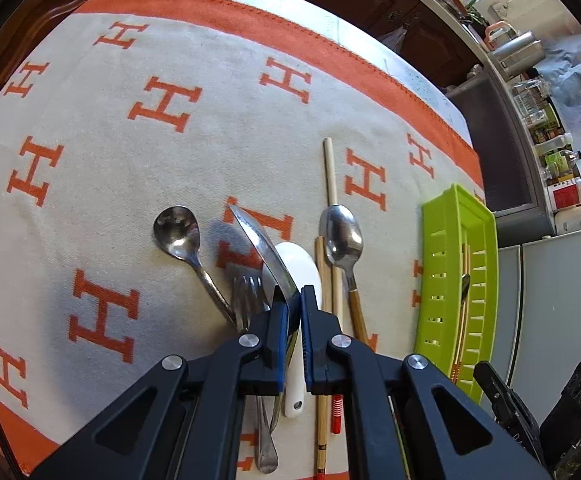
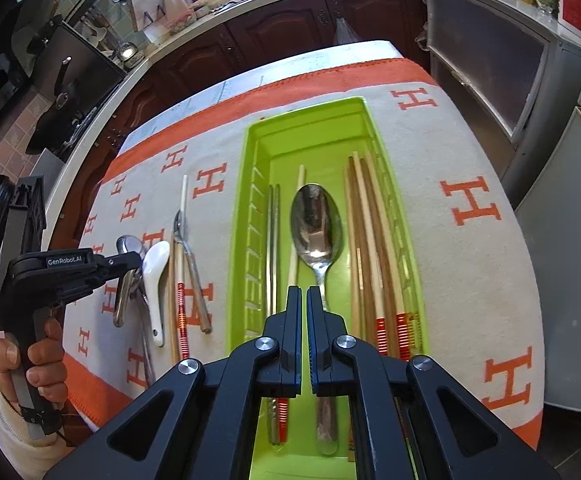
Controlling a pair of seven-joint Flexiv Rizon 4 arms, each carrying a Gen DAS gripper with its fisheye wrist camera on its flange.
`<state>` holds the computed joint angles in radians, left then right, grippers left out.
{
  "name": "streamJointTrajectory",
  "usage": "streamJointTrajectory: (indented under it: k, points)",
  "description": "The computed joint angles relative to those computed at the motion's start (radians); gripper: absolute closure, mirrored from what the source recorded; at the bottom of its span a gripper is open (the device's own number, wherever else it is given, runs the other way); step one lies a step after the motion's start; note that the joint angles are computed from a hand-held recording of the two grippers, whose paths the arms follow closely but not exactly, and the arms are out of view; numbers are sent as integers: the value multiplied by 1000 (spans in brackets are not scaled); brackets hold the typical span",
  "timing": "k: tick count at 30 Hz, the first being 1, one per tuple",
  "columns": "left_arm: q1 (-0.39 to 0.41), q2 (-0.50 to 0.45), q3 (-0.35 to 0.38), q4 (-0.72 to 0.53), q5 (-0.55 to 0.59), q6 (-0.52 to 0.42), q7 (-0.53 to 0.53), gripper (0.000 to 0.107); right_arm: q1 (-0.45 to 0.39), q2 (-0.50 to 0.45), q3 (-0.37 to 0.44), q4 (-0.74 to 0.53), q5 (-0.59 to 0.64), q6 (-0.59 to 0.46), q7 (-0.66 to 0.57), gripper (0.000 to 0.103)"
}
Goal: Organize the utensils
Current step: 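Grasp the large silver spoon with the left tool while the right withdraws from the tray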
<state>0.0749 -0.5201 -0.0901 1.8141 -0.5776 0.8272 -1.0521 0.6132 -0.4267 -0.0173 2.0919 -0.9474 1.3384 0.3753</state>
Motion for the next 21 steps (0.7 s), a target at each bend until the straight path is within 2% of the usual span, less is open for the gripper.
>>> streamJointTrajectory:
  k: [10, 15, 18, 21]
  points:
    - [19, 94, -14, 73, -97, -44, 130, 103, 19, -31, -15, -46, 1, 65, -36, 100]
    - [24, 125, -1, 94, -147, -85, 176, 103, 42, -76, -34, -86, 44, 174, -96, 97]
    - [25, 144, 13, 108, -166, -83, 204, 103, 18, -132, 14, -143, 115, 232, -173, 88]
    - [24, 166, 27, 134, -183, -41, 236, 103, -39, -213, 102, -225, 182, 288, -257, 85]
